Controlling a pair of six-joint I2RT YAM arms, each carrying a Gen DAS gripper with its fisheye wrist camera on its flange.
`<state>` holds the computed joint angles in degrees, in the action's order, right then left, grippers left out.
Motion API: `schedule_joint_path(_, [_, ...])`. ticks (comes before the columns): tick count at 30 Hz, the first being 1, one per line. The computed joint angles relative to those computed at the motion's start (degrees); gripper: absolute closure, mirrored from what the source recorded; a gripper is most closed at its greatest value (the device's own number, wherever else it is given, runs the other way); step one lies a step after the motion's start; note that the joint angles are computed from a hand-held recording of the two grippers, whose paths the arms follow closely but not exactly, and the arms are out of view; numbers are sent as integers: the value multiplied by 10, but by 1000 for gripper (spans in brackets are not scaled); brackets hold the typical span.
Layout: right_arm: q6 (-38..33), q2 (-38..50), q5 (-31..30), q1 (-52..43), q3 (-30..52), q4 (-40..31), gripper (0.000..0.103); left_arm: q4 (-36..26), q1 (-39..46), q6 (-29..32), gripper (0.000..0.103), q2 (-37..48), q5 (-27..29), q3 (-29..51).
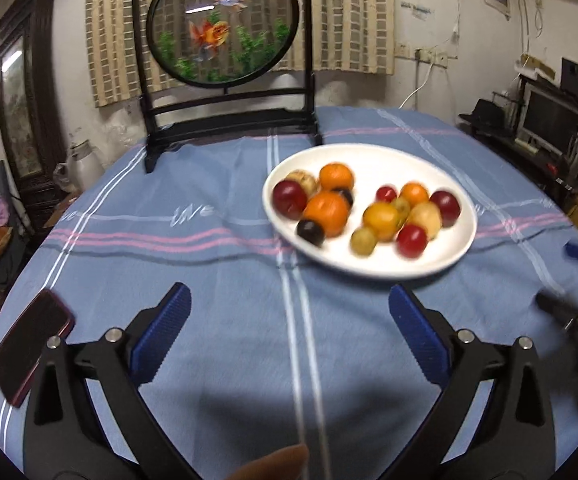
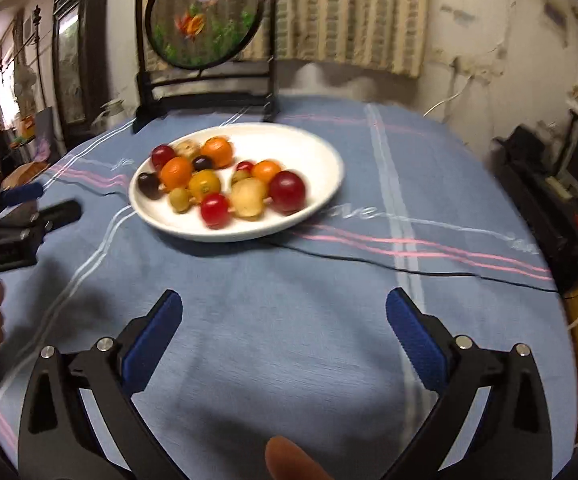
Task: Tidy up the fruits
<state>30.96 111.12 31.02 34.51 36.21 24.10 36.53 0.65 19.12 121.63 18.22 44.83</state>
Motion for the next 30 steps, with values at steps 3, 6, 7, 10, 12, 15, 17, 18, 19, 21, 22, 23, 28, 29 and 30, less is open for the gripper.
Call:
schedule_joint_path(3, [-1,-8,-13,-1,-28,43,1,17,12,2,2,-5,17,-18])
schedule_joint_path(6, [-18,-9,-19,6,-34,65,1,22,18,5,2,-6,28,-25])
schedule_joint_path(7, [-30,-7,-8,14,-34,71,1,22,17,6,2,-8,30,-28])
schedule_joint_path(10, [-42,-2,2,26,-30,74,1,19,15,13,2,-11,36,-31])
schedule_joint_path(12, [-43,5,-1,25,-23,68,1,19,11,16,2,-12,36,-32])
schedule_joint_path(15, [-39,13,-4,22,-11,47,1,24,10,21,2,-13,39,-38])
schedule_joint_path(17, [-38,13,-4,22,-11,45,1,23,9,23,2,-14,40,-39])
schedule_joint_path(18, [-36,13,-3,24,-14,48,1,24,10,23,2,-14,42,-40])
schedule_joint_path(19, [-35,14,-2,25,-14,48,1,24,11,23,2,-15,45,-41])
schedule_joint_path(21, [-35,14,-2,25,-14,47,1,22,14,23,2,-15,51,-40])
schedule_joint_path(22, [-35,15,-2,25,-13,47,1,22,14,23,2,-14,50,-40])
schedule_joint_path(23, [-33,16,-3,24,-13,46,1,22,14,24,2,-15,50,-40])
schedule_joint_path(28, [-30,18,-3,23,-9,36,1,26,14,25,2,-14,48,-41])
schedule_joint_path(29, [-30,18,-4,23,-9,37,1,25,13,25,2,-14,48,-41])
schedule_joint_path(30, [-30,18,-4,23,-9,37,1,24,13,25,2,-14,48,-40])
